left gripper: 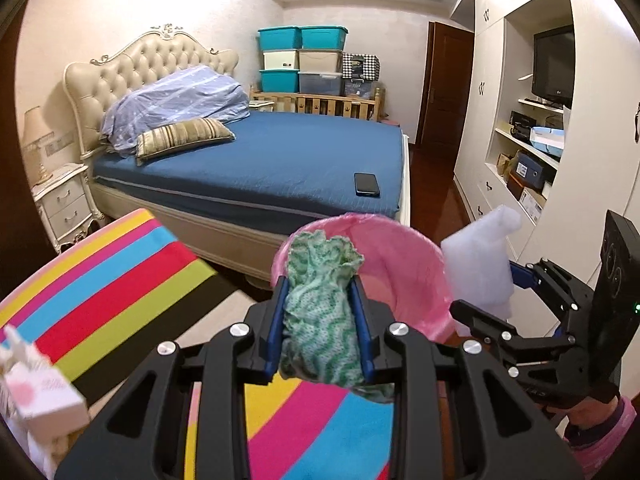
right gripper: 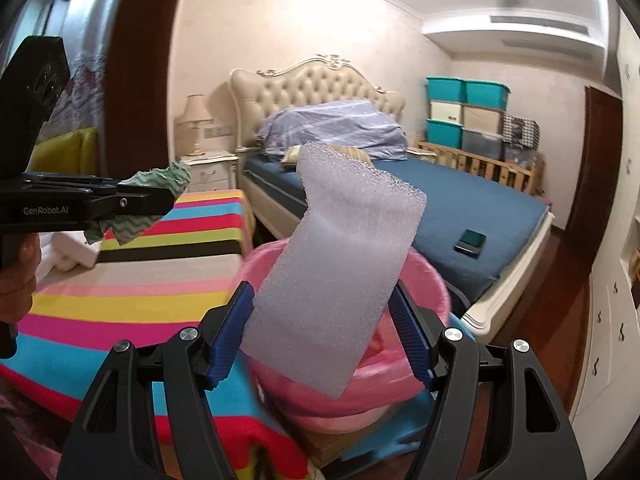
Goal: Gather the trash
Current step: 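Carry the cloth and foam sheet to the wastebasket and release both, then return to the table, grasp the white box with the right tool while the left grasps the pink foam net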
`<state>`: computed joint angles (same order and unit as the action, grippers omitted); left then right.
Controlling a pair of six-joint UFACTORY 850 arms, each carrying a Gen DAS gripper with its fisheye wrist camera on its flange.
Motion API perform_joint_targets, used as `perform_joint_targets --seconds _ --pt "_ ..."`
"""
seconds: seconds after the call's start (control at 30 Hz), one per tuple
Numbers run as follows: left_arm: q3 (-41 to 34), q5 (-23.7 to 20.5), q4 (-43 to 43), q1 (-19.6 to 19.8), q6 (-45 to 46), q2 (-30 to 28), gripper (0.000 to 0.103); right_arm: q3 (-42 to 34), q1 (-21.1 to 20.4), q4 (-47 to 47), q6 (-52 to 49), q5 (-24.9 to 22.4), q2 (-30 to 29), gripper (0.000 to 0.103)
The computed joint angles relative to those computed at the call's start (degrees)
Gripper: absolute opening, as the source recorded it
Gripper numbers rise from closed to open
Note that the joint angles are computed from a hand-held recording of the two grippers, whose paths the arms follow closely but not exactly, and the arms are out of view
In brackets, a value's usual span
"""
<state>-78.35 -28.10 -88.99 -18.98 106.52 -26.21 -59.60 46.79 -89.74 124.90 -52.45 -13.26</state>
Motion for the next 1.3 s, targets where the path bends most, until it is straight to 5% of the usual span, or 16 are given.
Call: perform_joint_targets --seconds 0.47,0.5,0.57,0.6,0.73,0.93,1.3 --pt "-16.67 0.86 13.22 -4.6 -17.75 -11.89 0.033 1.0 -6.07 -4.82 1.57 4.54 -1.47 0.068" --pt "-17.49 1.06 13.77 -4.9 -18.93 -12.4 0.036 1.02 -6.48 -5.67 1.66 4.87 -1.76 0.069" --pt "-19.06 1.78 13.99 -5.16 -20.58 -13.53 0.064 0.83 -6.94 -5.84 0.83 5.14 -2.29 0.085" --pt "-19.58 2.22 13.1 -5.22 -20.5 -13.93 0.07 0.68 -6.92 -5.17 0.08 4.75 -2.52 0.085" --pt "-20.06 2.76 13.54 -4.67 -21.86 -14.15 0.078 1.32 -5.95 -3.01 -0.44 3.06 -2.29 0.085" --pt "-11.87 8.43 -1.67 -3.02 -5.64 -8.77 0.099 3.39 -2.64 -1.4 1.42 0.29 -0.47 0.085" --pt "5.82 15.67 -33.63 2.12 34.14 1.19 0.098 -2.49 1.87 -0.74 0.43 2.28 -4.64 0.085"
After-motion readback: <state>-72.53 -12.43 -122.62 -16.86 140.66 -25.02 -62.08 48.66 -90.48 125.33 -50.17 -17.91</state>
